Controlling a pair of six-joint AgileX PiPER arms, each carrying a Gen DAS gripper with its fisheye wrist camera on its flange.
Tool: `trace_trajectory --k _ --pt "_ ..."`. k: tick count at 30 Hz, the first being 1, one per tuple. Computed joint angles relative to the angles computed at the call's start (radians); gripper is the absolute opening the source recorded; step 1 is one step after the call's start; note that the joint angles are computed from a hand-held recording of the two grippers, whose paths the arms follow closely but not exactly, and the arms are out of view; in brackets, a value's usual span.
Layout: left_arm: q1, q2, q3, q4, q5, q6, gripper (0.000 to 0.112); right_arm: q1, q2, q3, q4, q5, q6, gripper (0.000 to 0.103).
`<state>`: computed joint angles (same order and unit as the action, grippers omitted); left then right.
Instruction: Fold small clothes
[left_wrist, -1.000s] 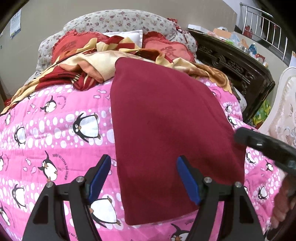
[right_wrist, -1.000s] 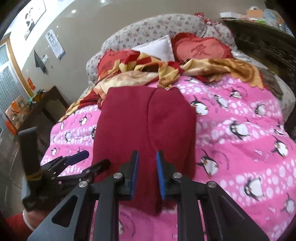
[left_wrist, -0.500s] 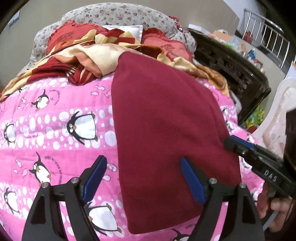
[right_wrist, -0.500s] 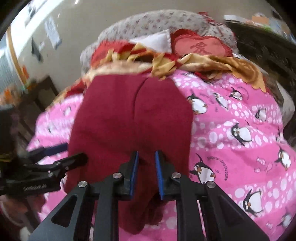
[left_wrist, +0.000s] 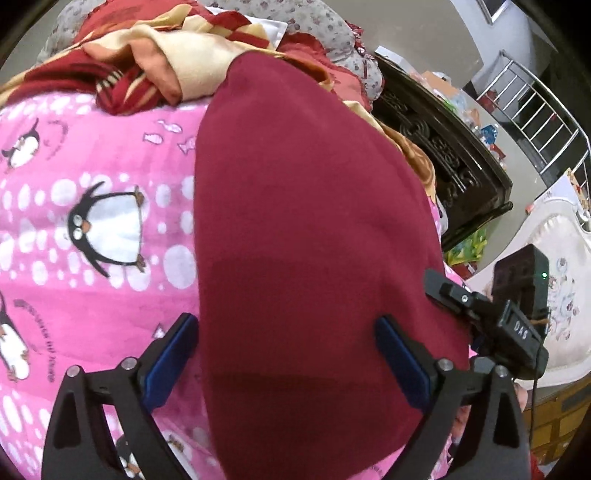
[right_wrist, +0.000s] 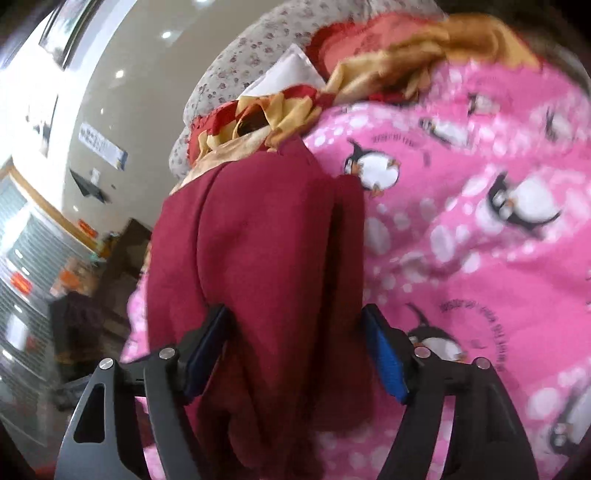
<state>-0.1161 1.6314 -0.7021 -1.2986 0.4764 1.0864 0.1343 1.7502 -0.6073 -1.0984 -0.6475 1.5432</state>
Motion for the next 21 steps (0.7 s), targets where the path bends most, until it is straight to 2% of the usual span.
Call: trace_trajectory --k 1,3,4,5,6,7,8,9,12,16,19,21 --pt "0.003 0.007 -0.003 -0.018 0.009 0.016 0.099 -0.011 0.02 -0.006 -0.007 -0.034 0.014 0.088" --pt "0.011 0.024 -0.006 -0.062 0.042 0.056 0.089 -0.003 0.031 -0.015 -0.006 -0.036 0.02 0.083" --pt "0.011 0.021 -0.009 -0.049 0.038 0.039 0.087 0.002 0.03 -0.013 0.005 -0.038 0.015 0.072" --pt "0.011 0.013 -0.009 -0.037 0.037 0.023 0.081 0.005 0.024 -0.012 0.009 -0.036 0.017 0.065" --pt "0.021 -0.008 0.0 -0.02 0.047 0.007 0.077 0.018 -0.003 -0.002 0.022 -0.013 0.021 0.062" --pt "0.03 -0.024 0.008 -0.015 0.055 0.002 0.068 0.036 -0.039 0.005 0.022 0.024 0.036 0.056" --pt "0.056 -0.057 0.02 0.007 0.087 -0.014 0.059 0.046 -0.068 0.006 0.006 0.049 0.065 0.052" --pt "0.081 -0.081 0.028 0.024 0.118 -0.023 0.056 0.047 -0.093 0.013 -0.01 0.052 0.089 0.051" --pt "0.157 -0.202 0.058 0.121 0.218 -0.109 0.054 0.044 -0.188 0.042 -0.093 0.031 0.202 0.049" --pt "0.309 -0.421 0.134 0.29 0.391 -0.21 0.054 0.076 -0.312 0.085 -0.191 0.015 0.342 0.049" --pt "0.479 -0.567 0.217 0.393 0.536 -0.217 0.054 0.154 -0.405 0.139 -0.236 0.03 0.426 0.049" --pt "0.571 -0.652 0.279 0.459 0.583 -0.21 0.055 0.231 -0.423 0.178 -0.205 0.056 0.414 0.049"
